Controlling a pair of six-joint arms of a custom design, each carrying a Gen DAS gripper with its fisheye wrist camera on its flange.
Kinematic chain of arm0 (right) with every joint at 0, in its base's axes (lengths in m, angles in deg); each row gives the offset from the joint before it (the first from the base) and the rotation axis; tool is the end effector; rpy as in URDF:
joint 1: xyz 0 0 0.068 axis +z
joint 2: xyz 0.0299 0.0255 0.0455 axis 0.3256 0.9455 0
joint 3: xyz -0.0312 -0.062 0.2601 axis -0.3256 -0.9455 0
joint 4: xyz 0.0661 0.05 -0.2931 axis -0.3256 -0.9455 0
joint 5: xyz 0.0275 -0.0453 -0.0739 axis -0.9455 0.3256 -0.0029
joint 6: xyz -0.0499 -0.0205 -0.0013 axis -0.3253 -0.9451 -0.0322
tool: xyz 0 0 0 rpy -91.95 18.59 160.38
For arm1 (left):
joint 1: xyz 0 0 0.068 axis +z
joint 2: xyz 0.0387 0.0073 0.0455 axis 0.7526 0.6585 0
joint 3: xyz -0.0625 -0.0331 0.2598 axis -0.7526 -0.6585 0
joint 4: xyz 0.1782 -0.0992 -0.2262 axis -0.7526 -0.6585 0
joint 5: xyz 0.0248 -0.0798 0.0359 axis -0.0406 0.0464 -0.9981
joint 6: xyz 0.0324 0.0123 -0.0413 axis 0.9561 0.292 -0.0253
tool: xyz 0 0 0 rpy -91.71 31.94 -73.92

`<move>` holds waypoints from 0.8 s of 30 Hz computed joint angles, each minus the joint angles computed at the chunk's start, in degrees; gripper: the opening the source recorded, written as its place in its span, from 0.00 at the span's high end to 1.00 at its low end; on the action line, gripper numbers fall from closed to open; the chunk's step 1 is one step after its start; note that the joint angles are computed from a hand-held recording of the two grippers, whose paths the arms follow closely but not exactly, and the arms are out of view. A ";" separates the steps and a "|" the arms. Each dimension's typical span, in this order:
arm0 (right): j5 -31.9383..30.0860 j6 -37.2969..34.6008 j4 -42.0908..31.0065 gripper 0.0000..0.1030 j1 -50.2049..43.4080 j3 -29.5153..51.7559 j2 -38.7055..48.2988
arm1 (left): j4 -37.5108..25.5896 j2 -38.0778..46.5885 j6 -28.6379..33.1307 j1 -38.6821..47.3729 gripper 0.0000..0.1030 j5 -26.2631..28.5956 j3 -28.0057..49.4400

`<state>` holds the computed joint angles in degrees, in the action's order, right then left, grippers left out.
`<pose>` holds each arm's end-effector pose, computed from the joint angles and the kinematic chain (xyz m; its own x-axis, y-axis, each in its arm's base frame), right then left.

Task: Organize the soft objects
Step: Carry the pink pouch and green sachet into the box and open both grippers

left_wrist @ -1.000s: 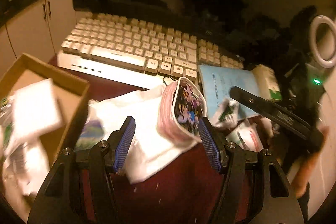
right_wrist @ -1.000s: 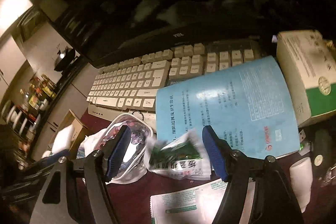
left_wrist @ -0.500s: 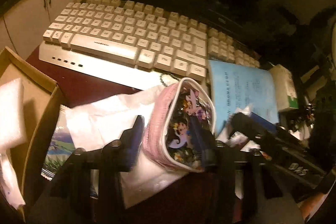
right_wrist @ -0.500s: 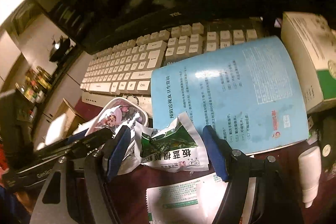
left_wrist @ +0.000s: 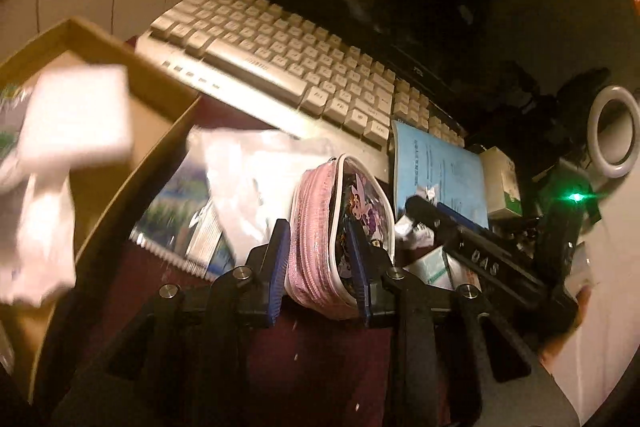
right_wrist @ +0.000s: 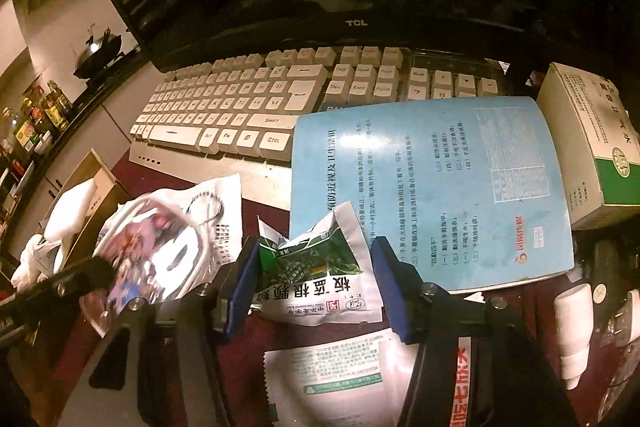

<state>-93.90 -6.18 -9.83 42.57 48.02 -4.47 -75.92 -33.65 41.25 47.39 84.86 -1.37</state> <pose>0.2969 0.1334 0.1500 -0.7546 -0.0988 -0.6487 -0.3071 0.9268 0.2161 0.2185 -0.0171 0.1531 -0.7731 -0.3044 -0.5565 -0.0200 0.8886 -0.4582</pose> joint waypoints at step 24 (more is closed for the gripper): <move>-4.97 3.57 5.01 0.50 0.18 -3.63 -4.08 | -9.36 -15.44 -2.53 6.11 0.74 9.78 -6.20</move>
